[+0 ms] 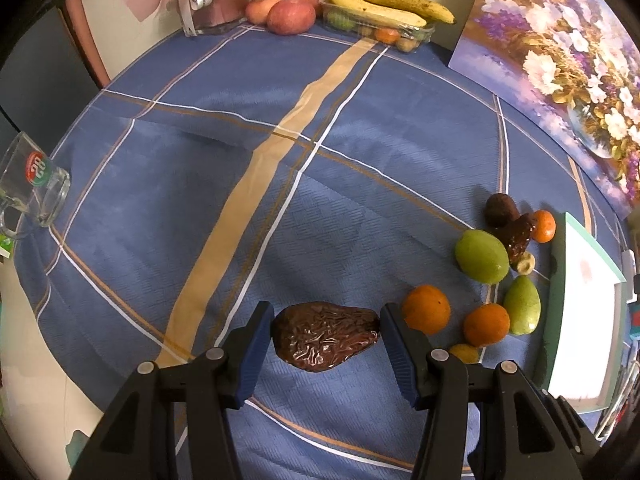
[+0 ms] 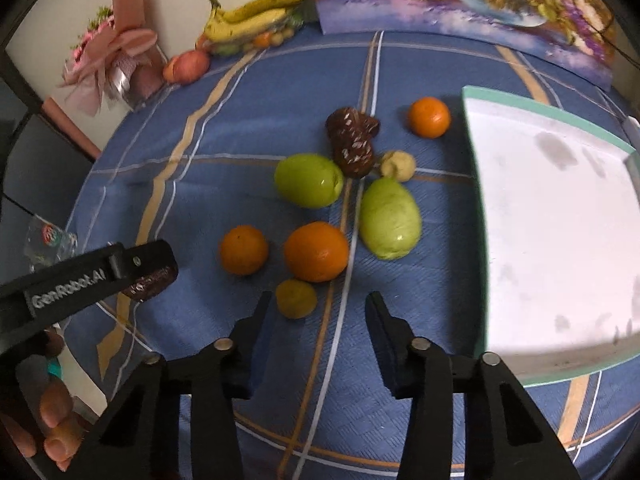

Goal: Organize fruits
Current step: 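Carry the date toward the white tray with left tool while right tool grasps small brown kiwi, then lower the date and kiwi into the white tray and open both tools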

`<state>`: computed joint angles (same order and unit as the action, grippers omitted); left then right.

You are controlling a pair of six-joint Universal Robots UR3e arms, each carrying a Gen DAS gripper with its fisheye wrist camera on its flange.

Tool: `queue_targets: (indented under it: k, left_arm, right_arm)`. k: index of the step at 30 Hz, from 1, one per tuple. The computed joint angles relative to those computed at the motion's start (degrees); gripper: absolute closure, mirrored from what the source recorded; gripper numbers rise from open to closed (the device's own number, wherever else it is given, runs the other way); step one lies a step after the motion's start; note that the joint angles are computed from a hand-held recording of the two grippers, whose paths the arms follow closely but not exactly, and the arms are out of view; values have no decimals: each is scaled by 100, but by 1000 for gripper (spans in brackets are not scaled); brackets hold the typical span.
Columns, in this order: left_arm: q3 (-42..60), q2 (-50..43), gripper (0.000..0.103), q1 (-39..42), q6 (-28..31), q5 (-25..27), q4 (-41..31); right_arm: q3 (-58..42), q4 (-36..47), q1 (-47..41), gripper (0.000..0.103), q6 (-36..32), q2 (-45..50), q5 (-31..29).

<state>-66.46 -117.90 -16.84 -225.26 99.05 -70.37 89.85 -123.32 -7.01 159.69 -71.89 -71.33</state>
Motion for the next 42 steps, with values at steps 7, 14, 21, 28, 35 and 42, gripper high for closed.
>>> queue_targets:
  k: [7,14,21,28,35,42]
  left_arm:
    - [30,-102,45,3,7,-38,7]
    - [96,-206,45,10,10,-54,-10]
    - [151,-221,45,-15,-14,-22,-43]
    - [290,-178,45,-153,-63,86,-134]
    - [786,-321,45,-360,-20,93,-291]
    - [2157,-1005,45,-625,179,-83,-717]
  right_arm:
    - [-208,19,201,65,59,306,-83]
    - [-303,-10,318,71,51,467,-119]
    - [-287,-97,351,75,-37,463,-60]
    - [-66,-85,126,75,-126,3,231]
    - [-203,8,-246,75,51,-263,104]
    - [-679,259,-707,75,313,-275,-276]
